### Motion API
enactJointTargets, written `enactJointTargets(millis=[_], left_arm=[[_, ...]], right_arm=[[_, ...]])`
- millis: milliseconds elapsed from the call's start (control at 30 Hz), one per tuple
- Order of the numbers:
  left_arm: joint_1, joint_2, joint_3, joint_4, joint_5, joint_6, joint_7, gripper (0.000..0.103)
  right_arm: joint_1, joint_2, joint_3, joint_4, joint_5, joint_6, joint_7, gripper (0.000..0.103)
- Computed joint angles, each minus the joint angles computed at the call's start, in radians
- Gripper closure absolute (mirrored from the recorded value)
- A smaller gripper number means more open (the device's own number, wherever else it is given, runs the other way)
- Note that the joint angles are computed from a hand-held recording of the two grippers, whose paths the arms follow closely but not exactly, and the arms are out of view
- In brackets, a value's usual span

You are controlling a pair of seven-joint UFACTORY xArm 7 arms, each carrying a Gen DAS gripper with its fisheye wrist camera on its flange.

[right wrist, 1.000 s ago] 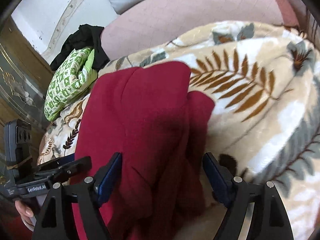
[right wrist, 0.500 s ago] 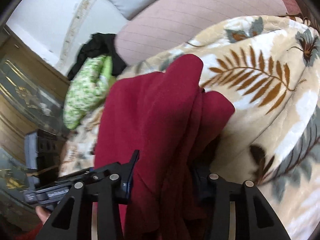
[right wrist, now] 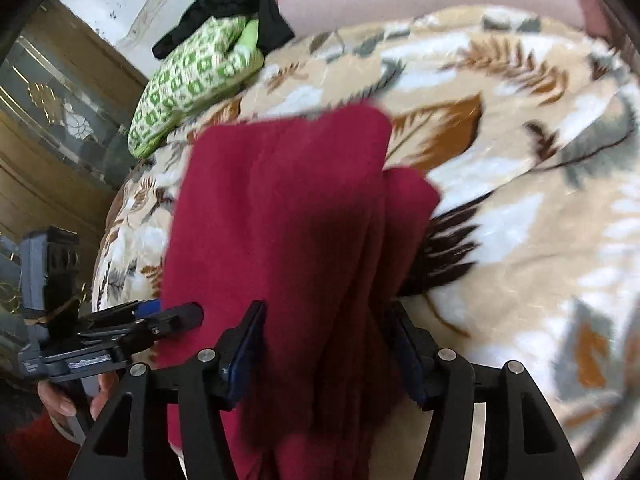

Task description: Fold small clothes

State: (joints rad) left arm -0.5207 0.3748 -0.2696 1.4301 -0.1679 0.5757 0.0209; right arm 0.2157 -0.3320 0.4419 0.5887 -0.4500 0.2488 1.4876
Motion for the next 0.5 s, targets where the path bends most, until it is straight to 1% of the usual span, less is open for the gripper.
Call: enactJointTargets(millis=[33, 67, 100, 133, 167, 200, 233, 267, 300, 333, 367, 400, 433, 467, 500], left_arm=[[-0.018, -0.011, 0.019, -0.010, 0.037, -0.021, -0.023, 0.051], [-0.046, -0.023, 0.046, -0.021, 0.097, -0.050, -0.065, 0.051], [-0.054, -0.028, 0.059, -0.030, 0.131, -0.068, -0.088, 0.051], [-0.065, -0.033, 0.071, -0.036, 0.166, -0.081, -0.117, 0.051], [-0.078, -0.032, 0.083, -0.038, 0.203, -0.089, -0.148, 0.051], [-0.086, -0.029, 0.088, -0.041, 0.232, -0.098, -0.171, 0.051], [-0.089, -0.014, 0.092, -0.032, 0.254, -0.102, -0.187, 0.051], [-0.094, -0.008, 0.096, -0.030, 0.274, -0.101, -0.205, 0.051], [-0.089, 0.000, 0.089, -0.028, 0.273, -0.098, -0.208, 0.051], [-0.075, 0.003, 0.075, -0.028, 0.257, -0.095, -0.199, 0.051], [-0.078, -0.007, 0.081, -0.040, 0.267, -0.099, -0.215, 0.051], [-0.089, -0.018, 0.093, -0.053, 0.293, -0.112, -0.241, 0.051], [-0.098, -0.028, 0.101, -0.061, 0.318, -0.122, -0.263, 0.051], [-0.102, -0.038, 0.107, -0.071, 0.339, -0.130, -0.279, 0.051], [-0.106, -0.052, 0.114, -0.083, 0.363, -0.139, -0.299, 0.051]], right_arm=[[-0.001, -0.030, 0.022, 0.030, -0.023, 0.074, -0.012, 0.044], [-0.004, -0.033, 0.041, 0.056, -0.047, 0.118, -0.013, 0.044], [-0.009, -0.032, 0.062, 0.093, -0.083, 0.169, -0.018, 0.045], [-0.018, -0.018, 0.084, 0.127, -0.130, 0.191, -0.008, 0.047], [-0.010, -0.006, 0.066, 0.132, -0.152, 0.171, -0.022, 0.053], [-0.006, 0.027, 0.061, 0.146, -0.172, 0.154, -0.023, 0.056], [0.000, 0.082, 0.057, 0.167, -0.186, 0.156, -0.023, 0.058], [0.005, 0.146, 0.054, 0.198, -0.201, 0.185, -0.028, 0.059], [0.015, 0.198, 0.052, 0.222, -0.213, 0.230, -0.035, 0.059], [0.036, 0.254, 0.036, 0.250, -0.231, 0.271, -0.037, 0.061], [0.031, 0.281, 0.044, 0.256, -0.279, 0.283, 0.002, 0.060], [0.032, 0.266, 0.047, 0.248, -0.304, 0.284, 0.034, 0.061], [0.062, 0.239, 0.020, 0.232, -0.288, 0.283, 0.030, 0.061], [0.078, 0.212, 0.009, 0.232, -0.250, 0.295, 0.007, 0.061], [0.096, 0.186, 0.000, 0.223, -0.240, 0.307, 0.010, 0.061]])
